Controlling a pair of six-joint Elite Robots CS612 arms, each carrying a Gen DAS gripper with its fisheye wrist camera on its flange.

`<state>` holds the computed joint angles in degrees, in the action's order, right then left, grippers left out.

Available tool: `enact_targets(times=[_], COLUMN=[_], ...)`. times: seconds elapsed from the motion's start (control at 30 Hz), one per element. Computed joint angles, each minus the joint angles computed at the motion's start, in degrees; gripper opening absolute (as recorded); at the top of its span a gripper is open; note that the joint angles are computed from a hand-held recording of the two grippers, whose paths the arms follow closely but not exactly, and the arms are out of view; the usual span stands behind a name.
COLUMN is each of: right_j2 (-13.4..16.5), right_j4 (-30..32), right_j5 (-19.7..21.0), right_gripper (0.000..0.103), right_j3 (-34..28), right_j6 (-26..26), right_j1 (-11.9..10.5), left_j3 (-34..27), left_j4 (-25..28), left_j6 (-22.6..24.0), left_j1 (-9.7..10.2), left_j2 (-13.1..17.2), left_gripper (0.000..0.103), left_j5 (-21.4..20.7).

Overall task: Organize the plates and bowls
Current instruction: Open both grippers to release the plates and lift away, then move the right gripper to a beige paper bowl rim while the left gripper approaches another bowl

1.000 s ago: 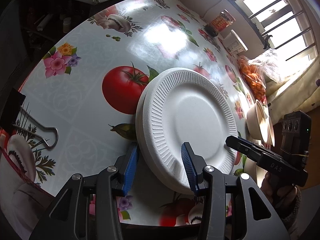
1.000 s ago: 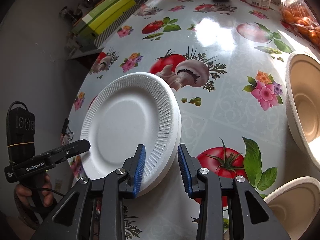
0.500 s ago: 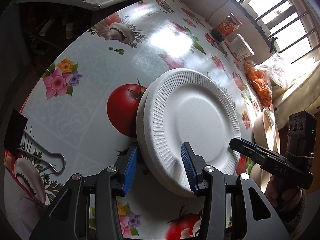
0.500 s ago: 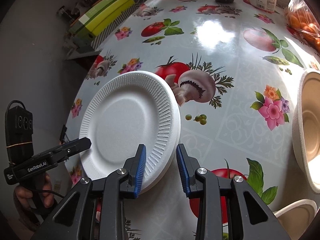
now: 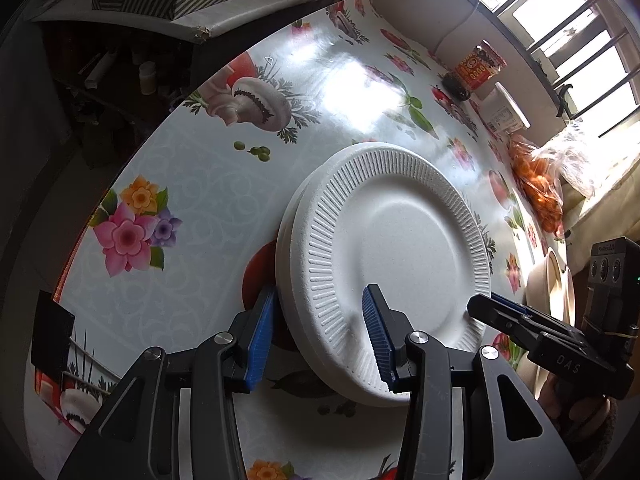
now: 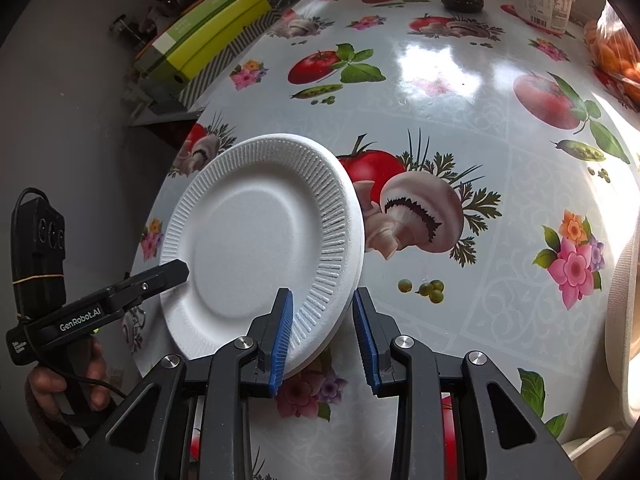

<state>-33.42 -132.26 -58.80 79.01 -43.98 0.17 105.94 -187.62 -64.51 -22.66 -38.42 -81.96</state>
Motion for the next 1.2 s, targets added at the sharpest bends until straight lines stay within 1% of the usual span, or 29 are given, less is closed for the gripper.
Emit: enact_targets(times=[0.17, 0.2, 0.23, 0.3, 0.33, 0.47, 0.63, 0.7, 0.77, 0.83, 0.87, 0.93, 1.03, 1.13, 1.2], right_j2=[0.0, -0.1, -0.3, -0.6, -0.9, -2.3, -4.4, -5.2, -5.7, -5.9, -6.0, -6.1, -5.7, -4.7, -4.0], right_j4=[0.6, 0.3, -0.2, -0.8, -1.1, -3.6, -8.1, -11.8, -17.0, -21.2, -23.4, -29.4, -38.1, -42.5, -45.7], right_j5=[0.5, 0.8, 1.2, 2.3, 3.0, 5.7, 9.9, 12.0, 13.7, 15.2, 15.3, 14.3, 11.9, 10.5, 8.6], right_gripper=[0.032, 0.033, 0.038, 0.045, 0.046, 0.047, 0.049, 0.049, 0.049, 0.049, 0.049, 0.049, 0.049, 0.049, 0.049], right_j3=[0.0, 0.1, 0.4, 0.8, 1.1, 2.9, 5.8, 7.5, 9.1, 10.2, 10.7, 12.1, 13.3, 13.3, 13.1], right_j6=[0.2, 0.4, 0.8, 1.3, 1.5, 2.4, 3.9, 4.5, 7.0, 9.8, 10.8, 12.7, 16.0, 18.5, 20.1], right_j1=[-0.2, -0.3, -0.4, -0.9, -1.2, -2.5, -4.8, -6.0, -7.3, -8.6, -9.2, -10.2, -11.7, -13.1, -13.7], left_j3=[-0.1, -0.1, 0.1, 0.6, 0.9, 1.6, 1.2, 0.6, -0.4, -2.0, -2.9, -4.9, -8.1, -11.1, -13.0], left_j4=[0.5, 0.7, 1.0, 0.9, 0.9, 0.5, -0.4, -1.7, -2.7, -4.0, -3.9, -4.4, -3.5, -2.8, -0.3], left_j6=[0.4, 0.5, 0.7, 1.1, 1.3, 1.8, 5.1, 7.1, 9.4, 11.8, 12.5, 14.1, 16.3, 19.0, 20.6], left_j1=[0.11, -0.03, -0.23, -0.8, -1.13, -2.39, -4.24, -5.04, -5.63, -5.87, -5.94, -5.95, -6.2, -6.61, -7.05], left_j2=[-0.1, -0.2, -0.4, -1.0, -1.3, -2.6, -3.8, -3.9, -3.7, -3.0, -2.6, -1.6, 0.0, 1.6, 2.3], left_gripper=[0.045, 0.045, 0.045, 0.045, 0.045, 0.045, 0.045, 0.045, 0.045, 0.045, 0.045, 0.045, 0.045, 0.045, 0.045], left_j5=[0.2, 0.6, 1.2, 3.2, 4.4, 8.5, 12.2, 13.7, 14.3, 13.0, 11.9, 9.2, 7.2, 6.3, 7.1])
